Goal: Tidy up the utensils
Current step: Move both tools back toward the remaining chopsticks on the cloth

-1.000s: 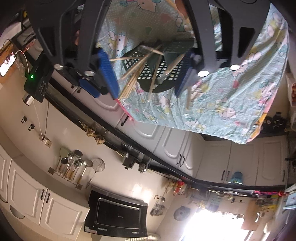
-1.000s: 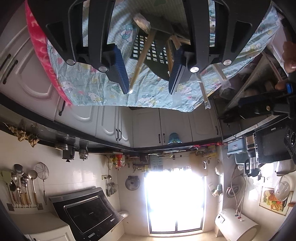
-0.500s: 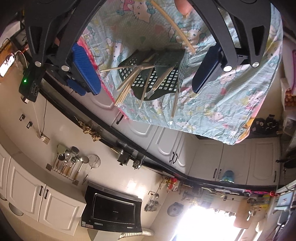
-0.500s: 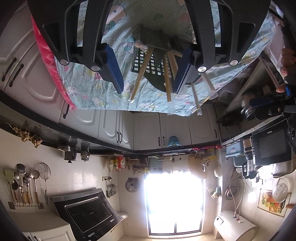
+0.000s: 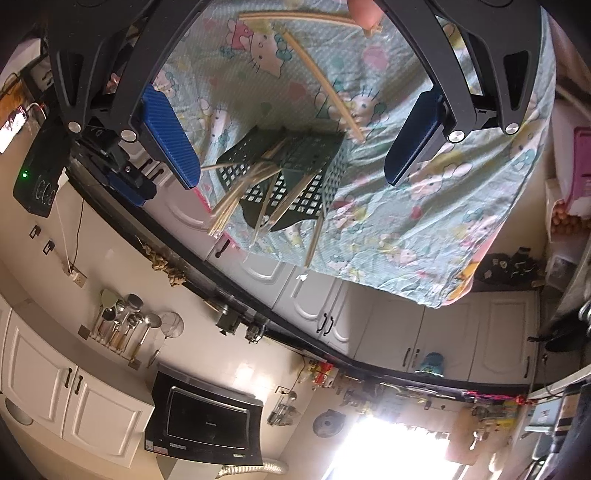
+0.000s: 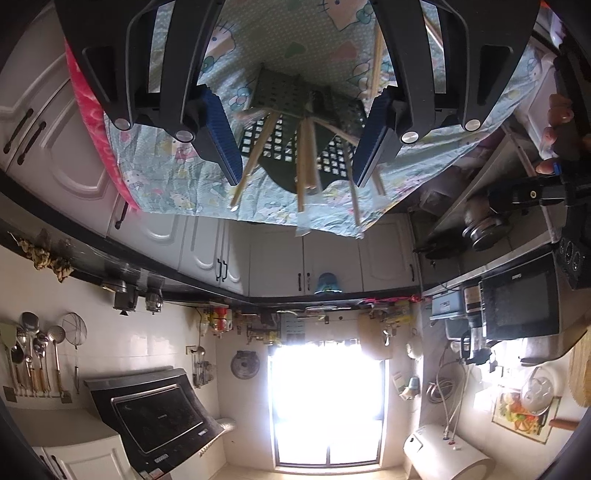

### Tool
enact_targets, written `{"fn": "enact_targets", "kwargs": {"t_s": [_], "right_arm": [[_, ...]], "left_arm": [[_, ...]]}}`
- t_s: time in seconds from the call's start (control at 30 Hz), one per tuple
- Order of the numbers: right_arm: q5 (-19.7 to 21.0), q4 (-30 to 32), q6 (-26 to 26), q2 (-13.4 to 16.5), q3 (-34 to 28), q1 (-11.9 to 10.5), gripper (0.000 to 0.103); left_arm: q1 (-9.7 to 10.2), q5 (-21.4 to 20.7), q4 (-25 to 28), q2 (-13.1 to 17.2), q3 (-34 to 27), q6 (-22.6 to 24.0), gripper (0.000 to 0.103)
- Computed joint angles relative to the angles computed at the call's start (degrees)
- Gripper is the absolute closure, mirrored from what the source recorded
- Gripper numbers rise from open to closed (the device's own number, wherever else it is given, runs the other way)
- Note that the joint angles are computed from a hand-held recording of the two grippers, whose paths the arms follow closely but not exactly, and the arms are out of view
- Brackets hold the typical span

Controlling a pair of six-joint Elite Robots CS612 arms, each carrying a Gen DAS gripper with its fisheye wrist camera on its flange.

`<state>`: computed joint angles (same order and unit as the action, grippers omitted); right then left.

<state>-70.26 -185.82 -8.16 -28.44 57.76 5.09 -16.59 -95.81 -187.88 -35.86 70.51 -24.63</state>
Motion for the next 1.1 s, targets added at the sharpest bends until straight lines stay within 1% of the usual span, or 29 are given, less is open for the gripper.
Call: {"fn": "enact_targets", "kwargs": {"t_s": [0.2,0.43,0.7,1.1], "right_arm": [[0.9,0.3,-2.3,-0.8,1.9,0.5,0.043],[1.7,2.0,-5.3,-1.3,3.1,1.3,0.043],[2.3,3.7,-7.4,-1.2,3.6,1.9,0.043],[2.0,6.9,-10.4,-0.6,3.2,2.6,0.043]], "left_arm": [[0.01,0.8,-0.6,-0.9,2.6,0.2,0.011],[-0.07,1.8,0.2,-1.7,5.1,0.8,0.011],[-0.18,2.4,1.1,-2.3,7.6,0.8,0.011],[-0.46,2.6,4.3,-2.5,9.7,2.0,0.011]]}}
